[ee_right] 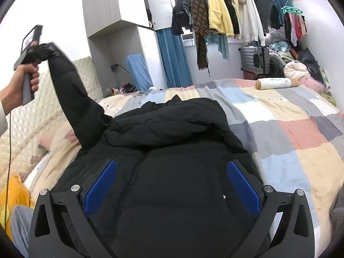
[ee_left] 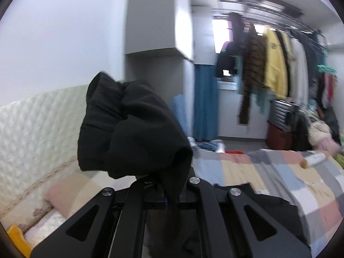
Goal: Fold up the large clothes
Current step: 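Lift the sleeve with the left tool and lay it across the jacket body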
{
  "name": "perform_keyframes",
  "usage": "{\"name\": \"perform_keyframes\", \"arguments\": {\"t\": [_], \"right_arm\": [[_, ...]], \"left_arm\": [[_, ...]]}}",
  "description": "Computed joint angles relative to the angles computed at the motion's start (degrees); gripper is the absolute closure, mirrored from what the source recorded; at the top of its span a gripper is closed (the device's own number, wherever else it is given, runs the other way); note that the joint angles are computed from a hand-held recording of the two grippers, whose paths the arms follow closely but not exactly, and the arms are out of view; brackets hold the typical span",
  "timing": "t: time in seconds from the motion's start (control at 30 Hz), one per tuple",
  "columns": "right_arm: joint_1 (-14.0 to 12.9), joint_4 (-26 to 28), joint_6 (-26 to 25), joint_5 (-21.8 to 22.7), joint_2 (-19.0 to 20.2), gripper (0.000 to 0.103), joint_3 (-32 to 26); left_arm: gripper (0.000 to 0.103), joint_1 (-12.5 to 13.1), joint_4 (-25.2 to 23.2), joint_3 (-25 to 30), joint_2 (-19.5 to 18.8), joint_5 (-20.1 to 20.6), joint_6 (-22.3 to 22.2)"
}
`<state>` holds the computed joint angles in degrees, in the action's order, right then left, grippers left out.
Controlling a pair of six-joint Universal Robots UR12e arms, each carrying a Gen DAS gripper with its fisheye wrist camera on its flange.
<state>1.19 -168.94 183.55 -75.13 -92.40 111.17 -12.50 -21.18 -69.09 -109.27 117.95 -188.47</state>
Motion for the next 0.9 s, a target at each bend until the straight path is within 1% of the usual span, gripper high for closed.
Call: {"name": "perform_keyframes", "arguments": {"t": [0.1,0.2,0.27,0.37,0.47,0.53,0.57,0.67,0.8,0.9], "right_arm": [[-0.64,0.3,0.35,-0.42,-0.38,0.0,0.39],[-1.47,0.8,1.13,-0.43,-0.74,0.0,0.77],[-2.08,1.04,2.01,0.06,-0.92,0.0,0.91],[-2.96,0.99,3.74,0.94,-0.88,0.0,0.95],[-3.32,1.51,4.93,0.58,-0.7,0.0,0.84],[-3.59,2.07,5.34,0.47,-0.42,0.0,0.77],[-3.71,2.34,5.46,0.58,-0.35,0.0,0.75],[-4.24,2.88,6.23,1.34,0.03,0.0,0.68],[-4.6,3.63,6.62,1.91,0.57,0.0,0.43],[-4.8,4.48,6.82,2.27,1.0,0.0,0.25]], "left_arm": [[0.099,-2.29,-0.3,2.66,-2.51,-1.58,1.72],[0.099,-3.86,-0.83,4.34,-4.52,-4.38,0.54],[0.099,-5.02,-1.2,5.57,-5.93,-5.32,0.17],[0.098,-6.74,-1.42,7.32,-8.46,-5.85,2.45],[0.098,-8.4,-2.37,8.79,-10.9,-6.24,5.61],[0.097,-9.2,-2.93,8.96,-12.14,-7.19,7.41],[0.097,-9.46,-2.96,8.43,-12.34,-7.79,7.48],[0.097,-10.13,-5.79,8.8,-13.86,-10.34,5.34],[0.097,-11.16,-7.88,9.64,-16.28,-10.31,6.66],[0.097,-11.21,-10.18,10.26,-17.5,-11.85,5.6]]}}
